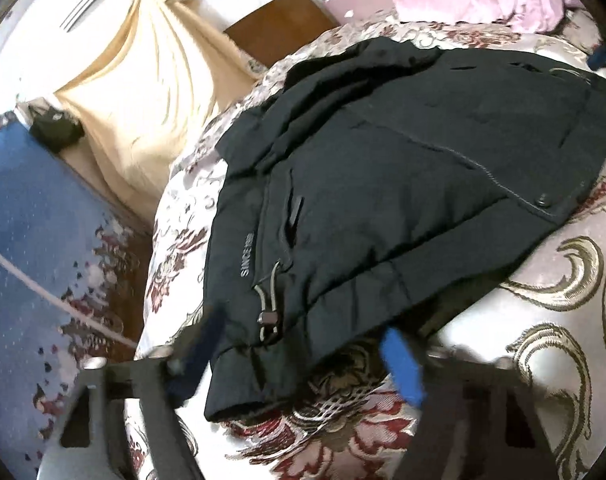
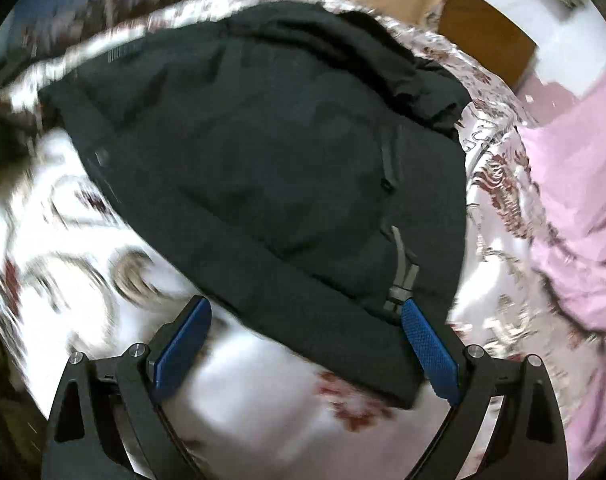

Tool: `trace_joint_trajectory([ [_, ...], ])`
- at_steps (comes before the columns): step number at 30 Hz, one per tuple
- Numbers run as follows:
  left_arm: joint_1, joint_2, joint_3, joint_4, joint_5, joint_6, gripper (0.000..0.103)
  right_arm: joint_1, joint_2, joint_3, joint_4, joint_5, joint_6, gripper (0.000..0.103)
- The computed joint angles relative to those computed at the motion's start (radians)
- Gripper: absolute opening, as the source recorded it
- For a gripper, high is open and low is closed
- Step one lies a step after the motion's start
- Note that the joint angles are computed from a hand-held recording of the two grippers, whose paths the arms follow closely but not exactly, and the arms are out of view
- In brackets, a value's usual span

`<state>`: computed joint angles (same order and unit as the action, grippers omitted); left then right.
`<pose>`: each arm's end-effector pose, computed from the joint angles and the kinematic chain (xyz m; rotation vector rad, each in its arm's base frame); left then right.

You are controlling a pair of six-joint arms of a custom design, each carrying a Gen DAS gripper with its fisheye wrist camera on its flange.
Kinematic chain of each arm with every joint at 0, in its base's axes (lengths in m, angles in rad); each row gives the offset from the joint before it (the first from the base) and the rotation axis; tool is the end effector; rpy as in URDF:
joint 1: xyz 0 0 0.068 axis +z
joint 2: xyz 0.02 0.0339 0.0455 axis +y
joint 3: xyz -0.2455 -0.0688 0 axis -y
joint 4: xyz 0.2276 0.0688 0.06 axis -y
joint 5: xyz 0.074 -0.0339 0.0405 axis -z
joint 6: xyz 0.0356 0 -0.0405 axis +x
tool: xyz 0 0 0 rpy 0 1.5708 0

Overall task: Fold large clothes
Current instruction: 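Grasp the jacket edge by the drawstring with the left tool while the right tool grasps it too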

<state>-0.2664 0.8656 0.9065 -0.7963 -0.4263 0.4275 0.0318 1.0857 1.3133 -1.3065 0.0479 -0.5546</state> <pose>0.1614 -0.0288 0.2967 0.5802 2.2374 0.5765 0.1654 0.0036 0.3439 -0.7560 2.5596 -0.2349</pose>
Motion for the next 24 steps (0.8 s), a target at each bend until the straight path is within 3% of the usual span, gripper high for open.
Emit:
trace_joint_trajectory([
  [3,0.045,0.044,0.027,-0.008,0.072,0.018,0.031,-0.026,0.049,0.049,-0.049,0.014,-0.093,0.094],
  [5,0.087,0.08,0.053,-0.018,0.125,0.016,0.025,-0.039,0.088,0.092,-0.084,0.002,-0.132,0.094],
  [9,0.16,0.112,0.095,-0.031,0.227,0.002,0.018,0.003,0.111,0.099,-0.09,0.025,-0.162,0.093],
  [17,0.172,0.115,0.092,-0.037,0.245,-0.022,0.015,0.084,0.0,-0.023,0.042,0.103,-0.074,0.092],
  [18,0.167,0.114,0.093,-0.042,0.239,-0.024,0.015,0.089,-0.029,-0.044,0.065,0.117,-0.068,0.087],
  [21,0.149,0.116,0.082,-0.048,0.209,-0.026,0.015,0.142,-0.111,-0.116,0.145,0.218,-0.048,0.054],
  [24,0.117,0.1,0.063,-0.04,0.162,-0.025,0.016,0.235,-0.169,-0.196,0.211,0.312,-0.037,0.037],
])
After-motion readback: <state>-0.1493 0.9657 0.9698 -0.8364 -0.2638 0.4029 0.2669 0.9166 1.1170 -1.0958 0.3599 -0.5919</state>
